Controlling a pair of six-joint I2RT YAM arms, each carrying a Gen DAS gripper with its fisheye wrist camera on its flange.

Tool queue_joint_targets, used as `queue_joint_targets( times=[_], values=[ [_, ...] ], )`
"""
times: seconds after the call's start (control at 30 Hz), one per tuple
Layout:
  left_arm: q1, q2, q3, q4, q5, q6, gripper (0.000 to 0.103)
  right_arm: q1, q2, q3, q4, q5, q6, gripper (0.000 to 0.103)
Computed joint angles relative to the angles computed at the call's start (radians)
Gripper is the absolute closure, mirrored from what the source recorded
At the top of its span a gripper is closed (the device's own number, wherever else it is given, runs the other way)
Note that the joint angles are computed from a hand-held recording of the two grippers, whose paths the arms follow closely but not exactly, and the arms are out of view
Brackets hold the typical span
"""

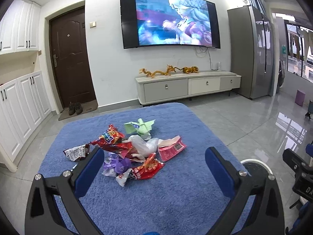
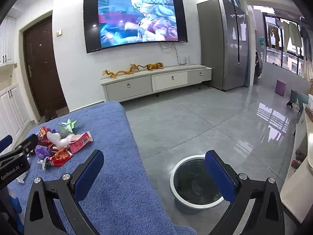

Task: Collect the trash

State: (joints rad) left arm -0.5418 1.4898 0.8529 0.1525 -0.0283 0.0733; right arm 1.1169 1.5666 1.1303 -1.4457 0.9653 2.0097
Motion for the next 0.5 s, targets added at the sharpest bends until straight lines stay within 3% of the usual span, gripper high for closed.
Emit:
queue_joint_targets(
  times=[0.5],
  values=[
    [0.039,0.042,0.049,-0.081,0.117,0.006,0.0,-0.025,0.007,0.009,0.015,-0.028,-0.031,0.0]
  ],
)
